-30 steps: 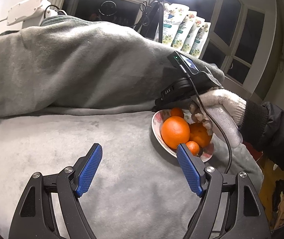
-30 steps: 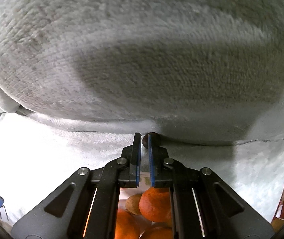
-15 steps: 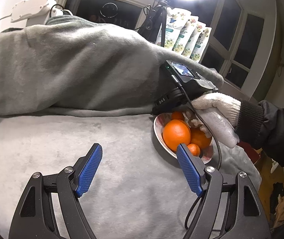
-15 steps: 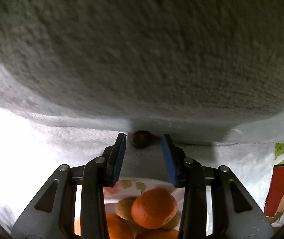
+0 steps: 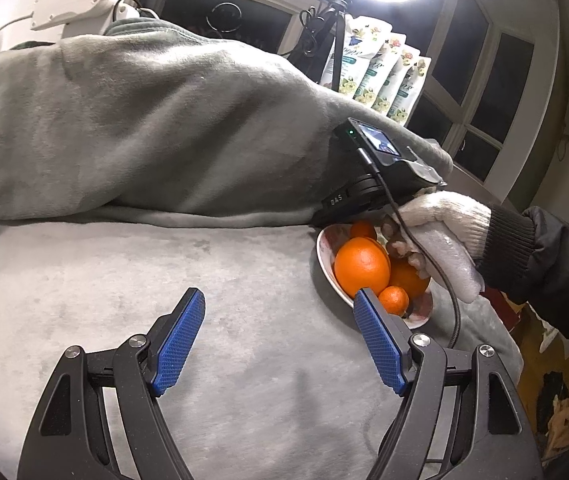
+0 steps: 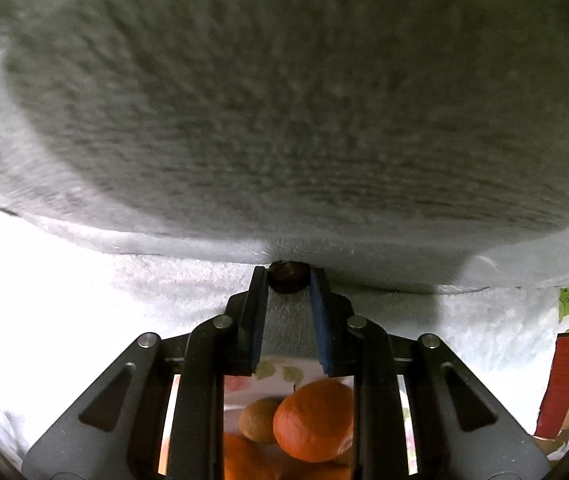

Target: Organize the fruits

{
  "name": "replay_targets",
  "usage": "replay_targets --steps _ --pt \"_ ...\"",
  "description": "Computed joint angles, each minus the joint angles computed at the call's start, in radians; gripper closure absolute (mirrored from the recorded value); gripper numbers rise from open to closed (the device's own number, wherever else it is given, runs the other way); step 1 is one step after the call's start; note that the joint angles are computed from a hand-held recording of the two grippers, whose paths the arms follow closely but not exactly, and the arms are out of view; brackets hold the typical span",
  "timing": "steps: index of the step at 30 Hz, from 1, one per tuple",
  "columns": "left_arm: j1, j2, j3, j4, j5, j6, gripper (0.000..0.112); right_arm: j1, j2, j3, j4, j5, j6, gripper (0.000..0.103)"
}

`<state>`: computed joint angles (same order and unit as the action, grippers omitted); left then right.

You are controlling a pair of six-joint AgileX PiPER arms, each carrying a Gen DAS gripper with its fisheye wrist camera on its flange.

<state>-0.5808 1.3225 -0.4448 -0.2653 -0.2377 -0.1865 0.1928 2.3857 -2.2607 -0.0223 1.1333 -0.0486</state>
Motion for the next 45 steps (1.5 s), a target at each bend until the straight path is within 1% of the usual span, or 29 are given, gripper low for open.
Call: replay_targets --steps 2,4,9,11,13,14,15,17,18,19,20,23,24,25,26,27,29,30,31,32,36,37,38,39,40,41,43,44,45 --pt "-0.009 -0.006 -0.001 -0.049 0.005 0.047 0.035 -0.019 -0.054 0.072 0.021 -0.034 -0.028 0.081" --pt "-0.015 -0.011 -0.003 -0.087 0.009 0.085 0.035 -0.002 -0.101 0.153 0.036 -0.085 -0.011 0.081" --pt "-0.059 -0.040 0.000 -0.307 0.013 0.285 0.035 -0.033 -0.209 0.251 0.105 -0.125 -0.084 0.081" --pt "-0.087 -0.054 0.002 -0.424 0.007 0.388 0.035 -0.056 -0.271 0.309 0.150 -0.125 -0.125 0.081" --pt "-0.116 -0.062 -0.002 -0.540 0.000 0.491 0.035 -0.069 -0.300 0.331 0.177 -0.125 -0.152 0.081" --pt "-0.132 -0.067 -0.004 -0.606 -0.006 0.550 0.035 -0.076 -0.316 0.336 0.186 -0.107 -0.167 0.081" --pt "-0.149 -0.071 -0.005 -0.667 -0.013 0.604 0.035 -0.118 -0.305 0.301 0.215 -0.091 -0.220 0.081" --pt "-0.191 -0.083 -0.006 -0.800 -0.035 0.723 0.035 -0.138 -0.325 0.298 0.242 -0.063 -0.248 0.081" --pt "-0.210 -0.088 -0.006 -0.852 -0.047 0.768 0.035 -0.145 -0.340 0.317 0.256 -0.062 -0.263 0.081" --pt "-0.231 -0.091 -0.010 -0.916 -0.061 0.825 0.035 -0.144 -0.361 0.364 0.262 -0.083 -0.274 0.081" --pt "-0.248 -0.096 -0.012 -0.963 -0.072 0.867 0.035 -0.149 -0.366 0.370 0.266 -0.086 -0.287 0.081" --pt "-0.297 -0.101 -0.028 -1.084 -0.108 0.975 0.035 -0.159 -0.380 0.358 0.257 -0.056 -0.312 0.080" --pt "-0.314 -0.104 -0.030 -1.114 -0.122 0.999 0.035 -0.161 -0.386 0.363 0.252 -0.055 -0.313 0.080" --pt "-0.330 -0.106 -0.032 -1.142 -0.136 1.022 0.035 -0.146 -0.410 0.406 0.243 -0.081 -0.299 0.080" --pt "-0.347 -0.109 -0.034 -1.174 -0.151 1.048 0.035 -0.144 -0.425 0.408 0.235 -0.071 -0.295 0.079" --pt "-0.363 -0.114 -0.038 -1.207 -0.166 1.077 0.035 -0.147 -0.443 0.430 0.235 -0.083 -0.303 0.079" --pt "-0.387 -0.119 -0.046 -1.258 -0.189 1.121 0.035 -0.140 -0.478 0.524 0.239 -0.143 -0.308 0.078" --pt "-0.403 -0.123 -0.050 -1.285 -0.204 1.145 0.035 -0.131 -0.521 0.596 0.237 -0.163 -0.303 0.076" --pt "-0.409 -0.122 -0.058 -1.302 -0.210 1.164 0.035 -0.133 -0.540 0.629 0.245 -0.190 -0.311 0.073" --pt "-0.423 -0.124 -0.062 -1.319 -0.223 1.178 0.035 -0.146 -0.567 0.644 0.260 -0.182 -0.326 0.069" --pt "-0.482 -0.117 -0.088 -1.381 -0.275 1.225 0.035 -0.157 -0.655 0.748 0.300 -0.225 -0.348 0.068" --pt "-0.502 -0.115 -0.095 -1.399 -0.293 1.238 0.035 -0.154 -0.671 0.782 0.311 -0.249 -0.355 0.068" --pt "-0.511 -0.112 -0.102 -1.408 -0.302 1.246 0.035 -0.149 -0.685 0.856 0.339 -0.312 -0.383 0.068" --pt "-0.524 -0.108 -0.109 -1.420 -0.314 1.255 0.035 -0.147 -0.704 0.911 0.360 -0.356 -0.405 0.068" --pt "-0.541 -0.102 -0.119 -1.433 -0.330 1.264 0.035 -0.146 -0.729 0.952 0.372 -0.385 -0.419 0.065" --pt "-0.553 -0.099 -0.124 -1.441 -0.343 1.268 0.035 -0.147 -0.755 1.003 0.396 -0.423 -0.448 0.058" --pt "-0.583 -0.087 -0.139 -1.458 -0.374 1.277 0.035 -0.164 -0.803 1.079 0.461 -0.460 -0.518 0.049" --pt "-0.593 -0.082 -0.145 -1.464 -0.383 1.280 0.035 -0.185 -0.825 1.107 0.523 -0.436 -0.597 0.047" --pt "-0.601 -0.077 -0.152 -1.471 -0.391 1.284 0.035 -0.199 -0.861 1.147 0.554 -0.450 -0.636 0.046"
